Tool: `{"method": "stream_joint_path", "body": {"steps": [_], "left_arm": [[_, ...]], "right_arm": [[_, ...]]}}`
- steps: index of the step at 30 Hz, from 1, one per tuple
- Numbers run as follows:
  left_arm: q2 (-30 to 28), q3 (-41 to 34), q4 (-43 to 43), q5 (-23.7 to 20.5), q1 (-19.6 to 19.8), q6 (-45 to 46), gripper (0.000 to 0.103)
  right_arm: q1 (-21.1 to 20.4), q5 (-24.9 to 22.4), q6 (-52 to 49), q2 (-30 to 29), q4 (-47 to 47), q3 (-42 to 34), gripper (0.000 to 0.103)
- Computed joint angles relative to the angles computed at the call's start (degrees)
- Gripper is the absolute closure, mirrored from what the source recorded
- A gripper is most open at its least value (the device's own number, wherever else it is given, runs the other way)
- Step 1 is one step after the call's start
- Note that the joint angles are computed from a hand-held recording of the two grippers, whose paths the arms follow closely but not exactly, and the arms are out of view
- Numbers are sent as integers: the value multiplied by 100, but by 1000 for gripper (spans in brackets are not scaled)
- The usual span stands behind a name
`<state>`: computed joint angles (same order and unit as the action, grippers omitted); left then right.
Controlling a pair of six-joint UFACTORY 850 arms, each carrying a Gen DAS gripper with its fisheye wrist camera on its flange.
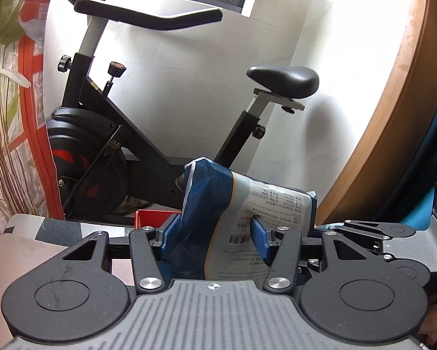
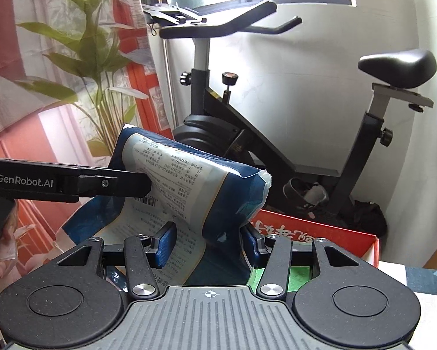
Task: Organize soft objects
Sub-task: 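Lift the blue package with both grippers and carry it over the red box, then lower the blue package into the red box and open both grippers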
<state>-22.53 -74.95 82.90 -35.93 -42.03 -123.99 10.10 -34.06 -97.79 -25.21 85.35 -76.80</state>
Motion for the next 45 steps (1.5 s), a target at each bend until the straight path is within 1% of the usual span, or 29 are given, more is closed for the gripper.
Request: {"method": "stream_joint_path", "body": {"steps": [3, 7, 10, 11, 12, 16, 18, 23, 25, 27, 28, 30, 32, 33, 34, 35, 36, 37, 38, 39, 40, 41, 43, 45], "left_arm": [[-245, -183, -464, 157, 173, 570, 55], [-587, -477, -1343, 113, 293, 1606, 68], [-675, -527, -1586, 47, 304, 1939, 70], [-699, -539, -1629, 9, 308, 2042, 74], [-705, -535, -1642, -8, 305, 2104, 76], [-753, -582, -1749, -70, 335, 2456, 78], [-745, -560, -1738, -24, 347, 2447, 78], [-698, -529, -1751, -57, 342, 2297, 78], [-639, -483, -1691, -89, 327, 2150, 78], [-580, -445, -1604, -127, 296, 2029, 77], [-565, -449, -1572, -167, 268, 1987, 76], [-528, -440, -1549, -226, 226, 1938, 69], [-495, -436, -1494, -310, 161, 1863, 59], [-477, -431, -1472, -360, 125, 1837, 56], [-456, -423, -1447, -415, 85, 1808, 48], [-423, -396, -1392, -466, 39, 1736, 40], [-392, -367, -1351, -518, -4, 1670, 36], [-367, -348, -1337, -588, -50, 1620, 29], [-340, -322, -1325, -647, -91, 1569, 22], [-314, -296, -1318, -690, -128, 1522, 18], [-281, -266, -1319, -744, -178, 1467, 12], [-251, -243, -1332, -789, -218, 1443, 7], [-178, -173, -1327, -859, -297, 1399, 3], [-117, -121, -1338, -930, -370, 1379, 0]], "right_arm": [[75, 122, 601, -420, -496, -420, 57], [154, 305, 1268, -770, -1127, -707, 59], [196, 274, 2077, -996, -1958, -943, 62], [220, 289, 2299, -1050, -2224, -1002, 64], [239, 286, 2416, -1100, -2400, -1051, 64], [346, 390, 2851, -1209, -2844, -1178, 65], [408, 441, 3111, -1256, -3118, -1279, 65], [484, 273, 3928, -1445, -3972, -1655, 64], [495, 328, 3933, -1399, -4040, -1632, 63], [496, 463, 3819, -1278, -3971, -1498, 59], [486, 522, 3771, -1211, -3911, -1428, 56], [434, 575, 3561, -1073, -3664, -1282, 51], [391, 622, 3380, -917, -3472, -1112, 41], [364, 653, 3224, -819, -3327, -1003, 39], [332, 666, 3074, -728, -3196, -902, 33], [306, 708, 2916, -622, -3042, -778, 29], [281, 725, 2719, -521, -2857, -664, 29], [259, 727, 2631, -438, -2777, -575, 26], [239, 737, 2555, -361, -2691, -489, 17], [204, 712, 2399, -266, -2509, -378, 12], [173, 687, 2289, -184, -2369, -283, 5], [150, 686, 2239, -104, -2290, -193, 3], [110, 691, 2214, 42, -2209, -38, 0], [54, 669, 2176, 182, -2084, 104, 0]]}}
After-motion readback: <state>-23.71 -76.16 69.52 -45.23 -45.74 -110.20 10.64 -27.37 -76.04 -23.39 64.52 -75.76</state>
